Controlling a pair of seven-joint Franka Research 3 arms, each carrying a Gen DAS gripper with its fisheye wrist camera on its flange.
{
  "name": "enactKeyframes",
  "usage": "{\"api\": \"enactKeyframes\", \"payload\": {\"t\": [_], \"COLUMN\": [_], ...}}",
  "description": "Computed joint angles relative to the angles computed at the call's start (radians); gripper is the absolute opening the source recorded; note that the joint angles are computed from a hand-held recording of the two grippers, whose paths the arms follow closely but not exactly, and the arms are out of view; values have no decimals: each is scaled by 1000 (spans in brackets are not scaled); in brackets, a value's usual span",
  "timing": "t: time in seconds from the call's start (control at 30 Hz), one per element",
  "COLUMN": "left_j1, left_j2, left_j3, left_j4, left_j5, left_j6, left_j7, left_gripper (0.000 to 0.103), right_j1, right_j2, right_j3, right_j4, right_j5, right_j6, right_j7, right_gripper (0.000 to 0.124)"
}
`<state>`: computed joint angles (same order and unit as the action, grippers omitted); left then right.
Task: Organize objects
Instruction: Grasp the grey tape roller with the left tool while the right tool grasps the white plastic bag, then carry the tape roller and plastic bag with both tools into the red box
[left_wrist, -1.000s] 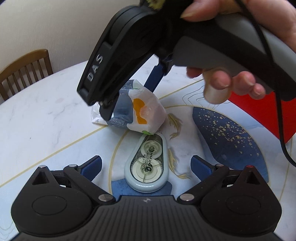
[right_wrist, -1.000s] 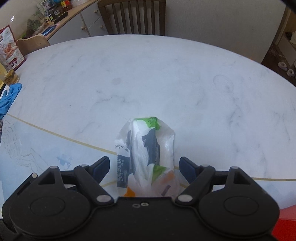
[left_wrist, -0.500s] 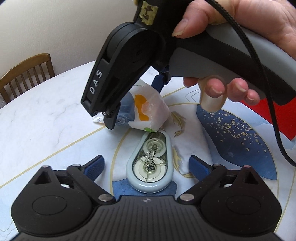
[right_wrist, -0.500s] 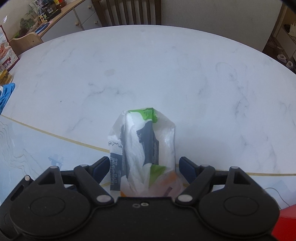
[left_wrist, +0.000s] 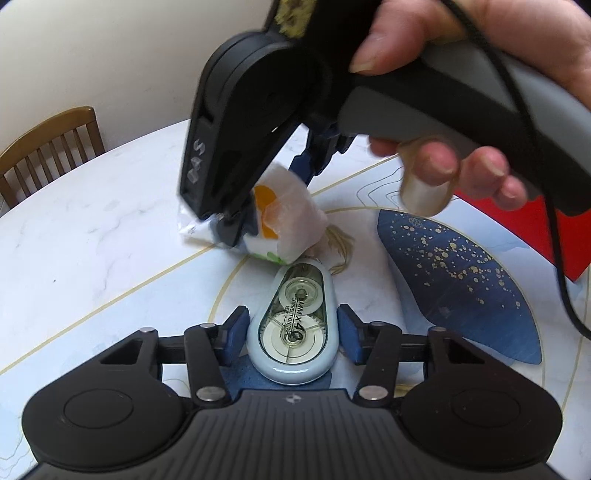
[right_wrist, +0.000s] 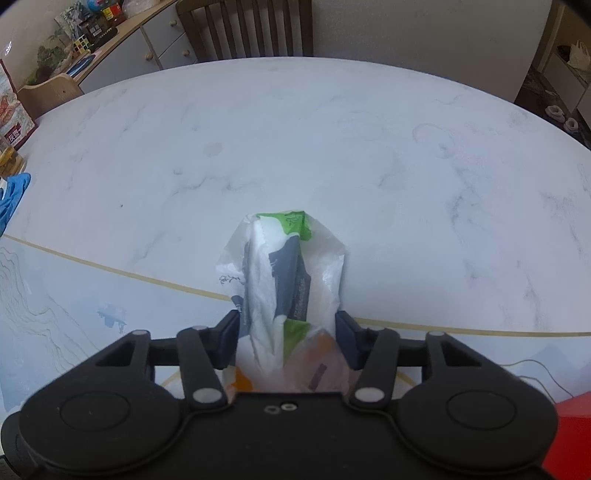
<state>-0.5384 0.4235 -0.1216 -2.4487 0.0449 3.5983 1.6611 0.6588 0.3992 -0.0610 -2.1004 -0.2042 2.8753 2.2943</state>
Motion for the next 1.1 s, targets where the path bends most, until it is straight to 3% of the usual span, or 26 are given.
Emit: {"api": "enactKeyframes", "payload": {"t": [0.13,0.2,0.43,0.67,0.97,1.1], "left_j1": [-19,-71,-57,-76,-100,-108], "left_j2": [-11,-22,-58,-154,-303,-343], "left_j3": [13,42,27,19,-35,-82], "left_j4": [-4,-12,-39,-96,-143,-139], "left_j5": [-27,-93,-138,-206,-312,-365], "left_j6": [-9,-12,-32,-65,-133,-151], "left_j7": [2,24,-25,-51,-53,-61], "left_gripper": [51,51,51,51,51,51], "right_j1": [14,18,10,-46,-147,-151], "right_j2": [-53,-86,-215,-370,-589,-700], "right_j3": [-24,-31,-40,8,105,104], "right_j4": [-57,-91,-225,-361,-545,-639], "right_j5": [-22,-42,-166,-294,-283,-202], "right_j6": [36,52,102,106,146,158], "right_j7": [40,58,182,309,294,214], "right_gripper": [42,40,39,39,39,39]}}
